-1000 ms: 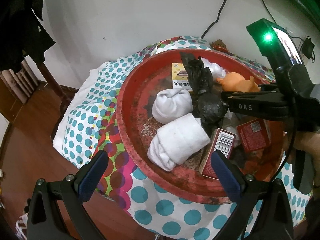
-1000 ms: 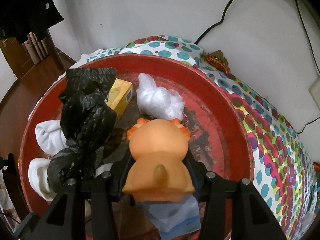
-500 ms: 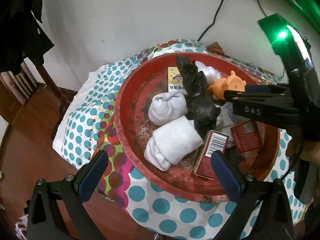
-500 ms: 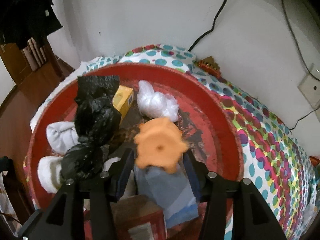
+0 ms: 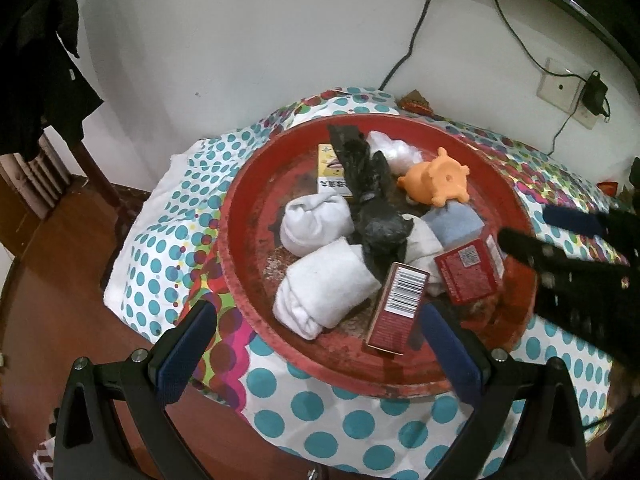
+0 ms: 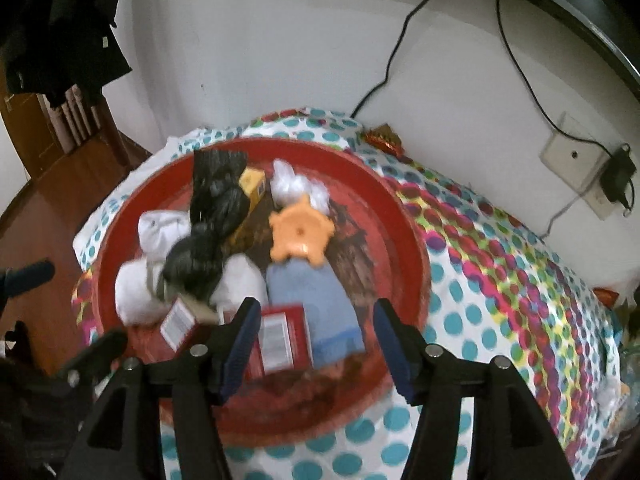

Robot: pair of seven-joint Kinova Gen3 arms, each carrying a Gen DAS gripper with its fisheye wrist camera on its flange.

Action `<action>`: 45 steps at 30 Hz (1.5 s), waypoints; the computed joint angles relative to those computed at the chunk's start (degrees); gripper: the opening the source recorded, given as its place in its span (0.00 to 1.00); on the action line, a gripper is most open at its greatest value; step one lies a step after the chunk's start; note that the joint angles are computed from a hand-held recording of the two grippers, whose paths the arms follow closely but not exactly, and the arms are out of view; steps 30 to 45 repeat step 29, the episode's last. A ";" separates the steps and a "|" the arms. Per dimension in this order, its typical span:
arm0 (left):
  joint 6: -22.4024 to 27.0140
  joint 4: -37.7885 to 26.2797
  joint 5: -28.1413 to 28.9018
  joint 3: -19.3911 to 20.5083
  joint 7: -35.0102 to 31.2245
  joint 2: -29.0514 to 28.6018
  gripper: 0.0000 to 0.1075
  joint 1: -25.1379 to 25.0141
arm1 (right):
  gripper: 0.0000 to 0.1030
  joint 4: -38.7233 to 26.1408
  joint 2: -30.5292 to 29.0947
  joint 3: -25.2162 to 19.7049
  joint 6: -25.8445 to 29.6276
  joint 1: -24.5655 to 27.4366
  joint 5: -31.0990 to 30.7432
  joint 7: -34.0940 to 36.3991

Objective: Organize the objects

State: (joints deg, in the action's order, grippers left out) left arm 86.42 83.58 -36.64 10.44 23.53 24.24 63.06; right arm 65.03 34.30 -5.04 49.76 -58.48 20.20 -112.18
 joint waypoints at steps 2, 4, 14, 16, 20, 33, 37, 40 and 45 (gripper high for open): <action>0.54 -0.75 -0.02 -0.01 -0.26 0.46 0.95 0.07 | 0.60 2.39 -1.26 0.30 -0.29 -0.50 0.42 -1.17; 0.84 -1.40 -0.18 -0.05 -0.84 0.87 0.95 0.24 | 0.61 5.32 -2.69 0.16 -1.57 -0.63 0.64 -2.59; -0.61 -1.71 0.70 -0.57 -1.56 1.21 0.95 0.07 | 0.63 11.47 -4.83 -1.53 -4.32 1.09 1.00 -5.84; -0.72 -1.70 0.94 -0.66 -1.50 1.23 0.95 -0.04 | 0.63 11.74 -4.80 -1.94 -4.47 1.82 0.20 -5.58; -1.98 -0.76 0.78 -0.72 -0.56 0.70 0.95 -0.02 | 0.63 11.94 -4.56 -2.03 -4.41 2.16 -0.23 -5.32; 1.78 -4.10 -0.89 -1.11 -3.35 3.03 0.95 1.49 | 0.63 11.50 -3.91 -2.16 -3.64 1.86 -0.61 -4.19; 1.78 -4.10 -0.89 -1.11 -3.35 3.03 0.95 1.49 | 0.63 11.50 -3.91 -2.16 -3.64 1.86 -0.61 -4.19; 1.78 -4.10 -0.89 -1.11 -3.35 3.03 0.95 1.49 | 0.63 11.50 -3.91 -2.16 -3.64 1.86 -0.61 -4.19; 1.78 -4.10 -0.89 -1.11 -3.35 3.03 0.95 1.49 | 0.63 11.50 -3.91 -2.16 -3.64 1.86 -0.61 -4.19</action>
